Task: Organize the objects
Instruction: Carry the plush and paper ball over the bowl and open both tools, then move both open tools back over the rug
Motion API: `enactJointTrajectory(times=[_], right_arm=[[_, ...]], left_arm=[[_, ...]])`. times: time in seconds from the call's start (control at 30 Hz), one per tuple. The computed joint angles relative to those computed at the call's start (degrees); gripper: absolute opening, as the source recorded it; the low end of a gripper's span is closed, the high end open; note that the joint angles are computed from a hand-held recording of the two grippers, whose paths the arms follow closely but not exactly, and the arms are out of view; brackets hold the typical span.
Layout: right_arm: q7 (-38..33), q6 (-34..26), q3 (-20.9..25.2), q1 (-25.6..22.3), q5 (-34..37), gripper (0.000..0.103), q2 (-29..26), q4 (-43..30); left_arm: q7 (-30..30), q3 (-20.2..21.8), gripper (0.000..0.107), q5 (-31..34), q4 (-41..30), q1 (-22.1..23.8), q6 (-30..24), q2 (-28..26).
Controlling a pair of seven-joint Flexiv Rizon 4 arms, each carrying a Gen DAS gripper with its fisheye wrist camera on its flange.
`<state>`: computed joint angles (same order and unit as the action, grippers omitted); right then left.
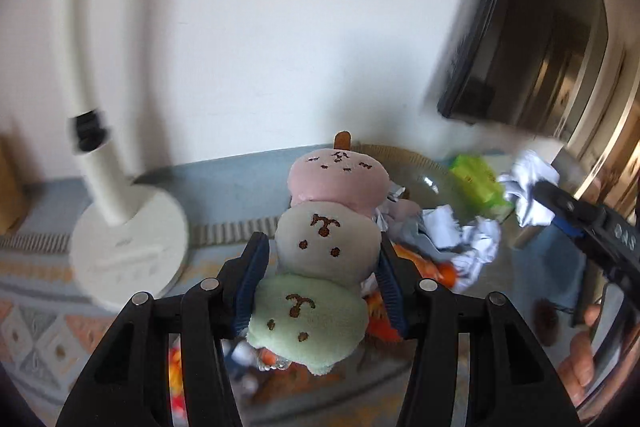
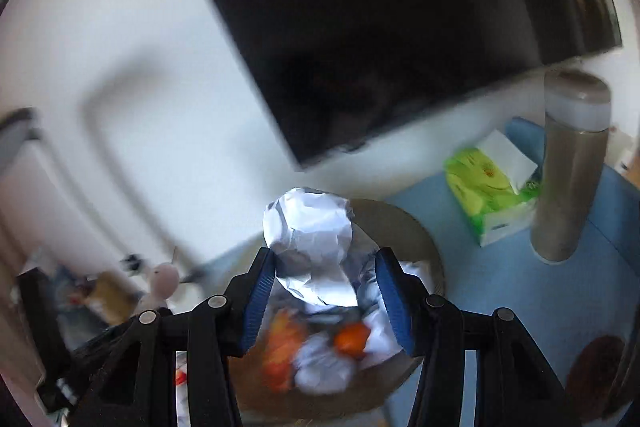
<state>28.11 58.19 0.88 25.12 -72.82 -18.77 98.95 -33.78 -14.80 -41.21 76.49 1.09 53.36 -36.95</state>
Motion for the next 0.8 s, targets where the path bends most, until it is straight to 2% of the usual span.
enactJointTrajectory(times=[0.07,0.1,0.13,0.2,0.3,0.4,0.47,0.5,0.6,0.63,0.7,0.73,0.8], right_arm=[[-1.0,1.7,-0.6,-1.1,2.1,0.053,-2.0,-1.6],[-0.8,2.5,-1.4,-1.4,2.2,0.057,-3.0,-2.4],[-1.8,2.8,-1.6,-1.6,3.1,0.070,-3.2,-2.6],[-4.1,1.5,-1.8,-1.4,5.4,0.070,-3.3,-3.0],[-0.4,6.3,-2.7,-1.6,0.5,0.070,-1.0,0.1],[-0.3,6.4,-0.6,-1.2,-1.2,0.071,2.2,3.2],[0.6,7.2,0.7,-1.1,-3.3,0.072,3.8,4.6],[-0.6,6.1,2.0,-0.6,-2.3,0.073,4.3,4.9],[-4.1,4.6,5.1,1.9,1.9,0.092,4.4,4.8],[-3.7,5.5,5.3,2.7,1.7,0.097,3.9,4.7],[-2.5,10.4,5.1,4.1,-0.1,0.098,1.3,4.1],[-2.2,11.3,5.0,5.1,-1.0,0.098,-0.3,3.3],[-2.6,5.2,4.2,9.6,-0.2,0.098,-3.5,1.7]], left_arm=[[1.4,-1.2,0.058,0.1,-1.9,-0.7,-0.1,-1.9],[0.9,-1.4,0.070,0.0,-2.9,-0.8,-1.6,-2.5],[-0.7,-1.3,0.081,0.4,-4.6,-0.9,-4.3,-3.4],[-1.1,-1.3,0.081,-0.1,-4.7,-0.8,-4.6,-3.4],[1.9,-1.8,0.081,-2.4,-1.0,1.3,-4.7,-0.4],[6.1,-1.9,0.081,-7.9,5.0,4.5,-5.7,4.6],[12.4,-0.2,0.081,-14.9,11.3,6.1,-4.5,9.5],[13.8,-0.7,0.082,-16.4,13.3,7.1,-3.3,10.9],[21.4,2.3,0.086,-23.2,20.2,8.1,0.0,16.0],[24.7,3.4,0.091,-26.5,23.1,7.9,3.7,17.6],[27.1,5.7,0.099,-28.9,25.0,6.9,8.0,17.8],[28.3,6.7,0.100,-29.9,25.9,6.6,9.5,17.5],[28.7,8.6,0.100,-27.2,26.5,6.2,11.4,15.4]])
